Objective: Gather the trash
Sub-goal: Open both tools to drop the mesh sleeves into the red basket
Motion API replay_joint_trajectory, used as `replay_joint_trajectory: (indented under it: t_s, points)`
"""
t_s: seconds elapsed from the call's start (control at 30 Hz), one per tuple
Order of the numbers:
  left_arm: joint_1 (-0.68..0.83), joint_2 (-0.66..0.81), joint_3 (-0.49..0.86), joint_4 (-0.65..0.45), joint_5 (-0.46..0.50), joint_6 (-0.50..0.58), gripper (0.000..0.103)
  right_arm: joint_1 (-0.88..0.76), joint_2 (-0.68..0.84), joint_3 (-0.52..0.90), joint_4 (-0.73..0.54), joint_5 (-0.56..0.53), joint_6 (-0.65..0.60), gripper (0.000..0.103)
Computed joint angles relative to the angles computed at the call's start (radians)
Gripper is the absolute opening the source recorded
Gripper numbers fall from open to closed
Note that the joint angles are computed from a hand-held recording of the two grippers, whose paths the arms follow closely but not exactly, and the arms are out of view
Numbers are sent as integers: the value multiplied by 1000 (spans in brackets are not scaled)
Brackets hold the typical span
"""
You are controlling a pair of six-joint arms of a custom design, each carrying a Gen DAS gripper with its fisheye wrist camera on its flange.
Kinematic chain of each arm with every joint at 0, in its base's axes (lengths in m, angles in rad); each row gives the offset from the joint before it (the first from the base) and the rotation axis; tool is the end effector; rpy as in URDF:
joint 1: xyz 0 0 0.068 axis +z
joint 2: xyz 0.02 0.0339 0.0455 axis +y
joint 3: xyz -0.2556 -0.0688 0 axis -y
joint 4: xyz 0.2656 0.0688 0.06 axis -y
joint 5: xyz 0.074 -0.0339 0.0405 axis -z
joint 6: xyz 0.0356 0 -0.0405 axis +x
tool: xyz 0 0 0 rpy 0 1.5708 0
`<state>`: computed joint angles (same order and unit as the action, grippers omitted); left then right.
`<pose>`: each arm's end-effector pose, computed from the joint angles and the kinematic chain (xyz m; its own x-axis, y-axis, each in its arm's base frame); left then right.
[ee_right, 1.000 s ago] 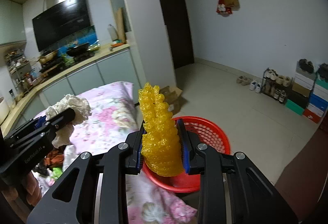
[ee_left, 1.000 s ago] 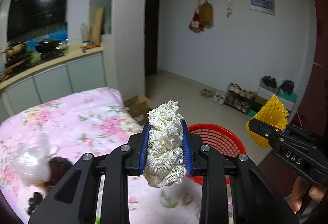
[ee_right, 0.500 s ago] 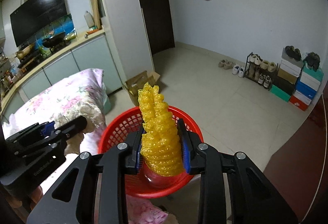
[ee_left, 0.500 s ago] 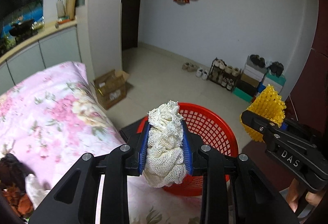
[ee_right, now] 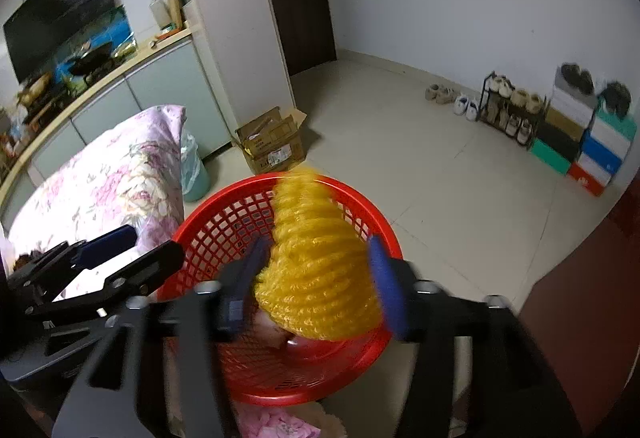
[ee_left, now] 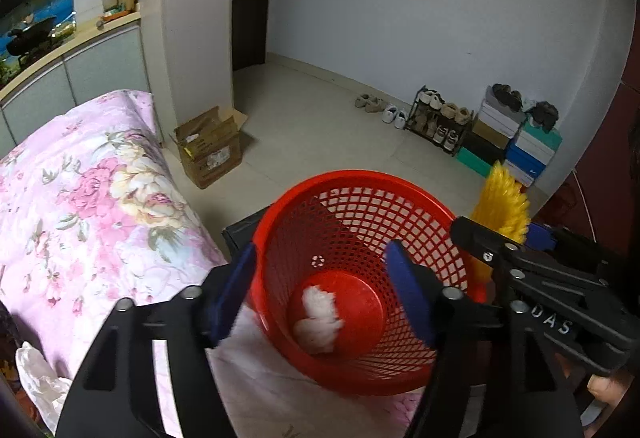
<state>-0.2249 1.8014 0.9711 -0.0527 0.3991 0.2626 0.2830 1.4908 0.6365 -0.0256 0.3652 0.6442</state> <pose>0.3573 -0.0959 0.1242 -0.6116 0.3853 -0.6910 0.6262 0.7696 -0.1252 0.2797 0.0681 0.1247 -0.6171 0.4047 -0.6748 0.4106 0.8972 0.1626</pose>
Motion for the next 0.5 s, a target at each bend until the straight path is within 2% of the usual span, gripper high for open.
replay_joint_trajectory:
  t_s: [0.3, 0.5]
  points:
    - [66, -81, -33, 11, 3, -39, 76, 11, -86, -50, -15, 18, 15, 63]
    - [129, -169, -83, 25, 12, -44, 78, 59, -176, -74, -57, 75, 36, 63]
